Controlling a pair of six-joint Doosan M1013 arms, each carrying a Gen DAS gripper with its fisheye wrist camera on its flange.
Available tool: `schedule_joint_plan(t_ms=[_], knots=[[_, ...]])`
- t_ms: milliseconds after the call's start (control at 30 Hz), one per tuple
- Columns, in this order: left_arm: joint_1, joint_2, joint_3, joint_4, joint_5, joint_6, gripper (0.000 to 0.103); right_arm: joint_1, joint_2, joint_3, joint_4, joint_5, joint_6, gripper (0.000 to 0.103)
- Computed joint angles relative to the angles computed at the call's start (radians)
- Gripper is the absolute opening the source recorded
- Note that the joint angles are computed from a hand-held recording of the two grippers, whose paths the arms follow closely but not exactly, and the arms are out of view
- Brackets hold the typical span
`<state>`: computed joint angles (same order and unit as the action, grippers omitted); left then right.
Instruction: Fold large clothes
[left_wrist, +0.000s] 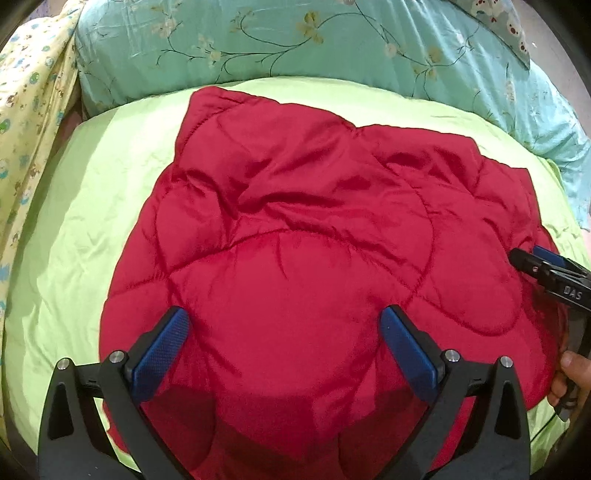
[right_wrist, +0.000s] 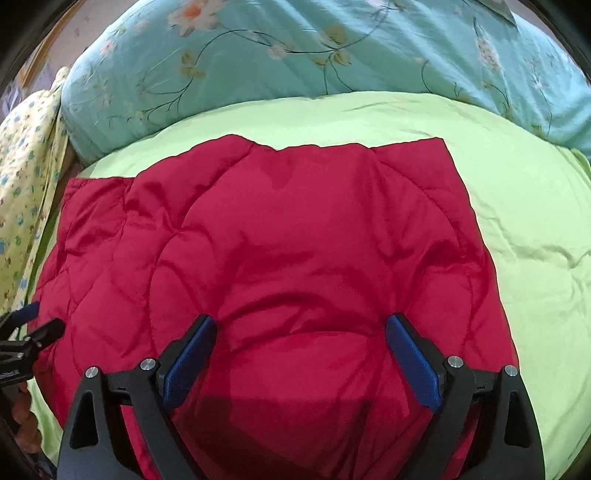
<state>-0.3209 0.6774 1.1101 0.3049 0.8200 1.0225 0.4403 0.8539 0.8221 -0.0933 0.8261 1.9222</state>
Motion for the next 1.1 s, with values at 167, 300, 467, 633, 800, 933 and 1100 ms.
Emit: schedule_joint_plan(t_ms=[167, 300, 467, 633, 800, 933, 1100], knots=[[0.002, 0.043, -0.054, 0.022, 0.028, 0.002, 0.103, 0.006, -0.016, 0.018, -0.022, -0.018, 0.024, 0.093], [-0.001, 0.045, -0.053, 0.041, 0.027, -0.012, 0.103, 0.011, -0.062, 0.081, -0.011, -0.1, 0.017, 0.093], [-0.004, 0.046, -0.054, 0.056, 0.024, -0.023, 0.103, 0.022, -0.028, 0.028, -0.037, -0.011, -0.01, 0.095], [-0.005, 0.038, -0.05, 0.047, 0.026, -0.013, 0.103, 0.012, -0.003, 0.018, -0.02, -0.011, 0.004, 0.095], [-0.007, 0.002, -0.005, 0.028, 0.002, -0.01, 0.103, 0.012, -0.007, 0.03, -0.017, -0.03, 0.005, 0.095], [-0.011, -0.027, 0.038, 0.009, -0.016, -0.007, 0.103, 0.012, -0.009, 0.03, -0.013, -0.033, 0.005, 0.095], [-0.015, -0.072, 0.102, -0.026, -0.048, 0.024, 0.103, 0.012, -0.068, 0.105, 0.022, -0.085, -0.001, 0.094]])
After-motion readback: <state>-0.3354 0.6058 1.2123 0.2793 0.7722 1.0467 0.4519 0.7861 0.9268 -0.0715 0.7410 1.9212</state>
